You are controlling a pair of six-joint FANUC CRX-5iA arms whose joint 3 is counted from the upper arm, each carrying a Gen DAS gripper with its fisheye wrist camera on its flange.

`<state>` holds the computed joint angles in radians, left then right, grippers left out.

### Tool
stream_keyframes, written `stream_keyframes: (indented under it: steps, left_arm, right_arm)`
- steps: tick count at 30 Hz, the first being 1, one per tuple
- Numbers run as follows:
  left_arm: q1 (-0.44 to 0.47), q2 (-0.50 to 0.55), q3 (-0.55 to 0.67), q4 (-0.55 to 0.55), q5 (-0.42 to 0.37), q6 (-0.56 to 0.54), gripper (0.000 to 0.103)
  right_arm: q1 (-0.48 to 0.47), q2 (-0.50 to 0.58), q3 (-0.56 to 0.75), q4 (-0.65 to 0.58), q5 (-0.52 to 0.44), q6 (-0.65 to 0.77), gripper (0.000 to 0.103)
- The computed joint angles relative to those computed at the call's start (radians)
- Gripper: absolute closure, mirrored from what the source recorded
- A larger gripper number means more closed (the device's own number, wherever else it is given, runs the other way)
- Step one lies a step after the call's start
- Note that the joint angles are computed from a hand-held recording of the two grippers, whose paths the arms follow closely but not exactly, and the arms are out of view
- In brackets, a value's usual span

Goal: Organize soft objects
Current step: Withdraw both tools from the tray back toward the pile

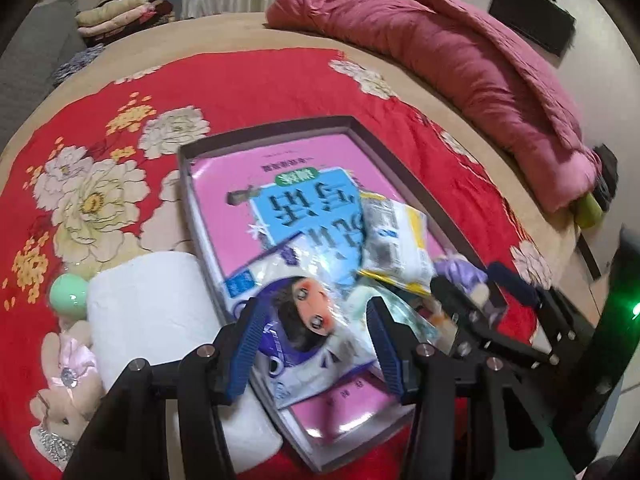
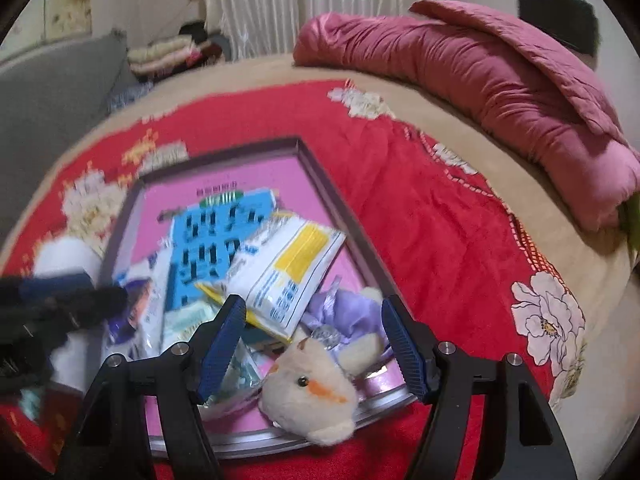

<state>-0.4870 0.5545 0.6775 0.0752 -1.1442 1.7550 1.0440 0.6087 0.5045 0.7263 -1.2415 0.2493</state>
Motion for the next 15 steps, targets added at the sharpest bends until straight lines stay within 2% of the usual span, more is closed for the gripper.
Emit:
stream_keyframes:
  steps: [2,7,9,15]
  left_arm:
    - [-0.012,0.016,0.018,-0.001,-0.017,-0.03,0.05]
    - [-0.023,0.065,0.056,0.011,-0.074,-0.04,0.05]
    - [-0.04,0.062,0.06,-0.043,-0.067,-0.04,0.05]
    - [-0.053,0.057,0.054,-0.071,-0.056,-0.047,0.05]
  right_arm:
    - [0.0,-0.036,-0.058,0.029,0.041,-0.058,0.031]
    - [-0.007,-0.069,-0.104,0.031,0.066,-0.129,0.03]
    - [-0.01,-0.078,-0.118,0.03,0.074,-0.15,0.03]
    - [-0.014,-0.105,-0.162,0.043,0.098,-0.204,0.029]
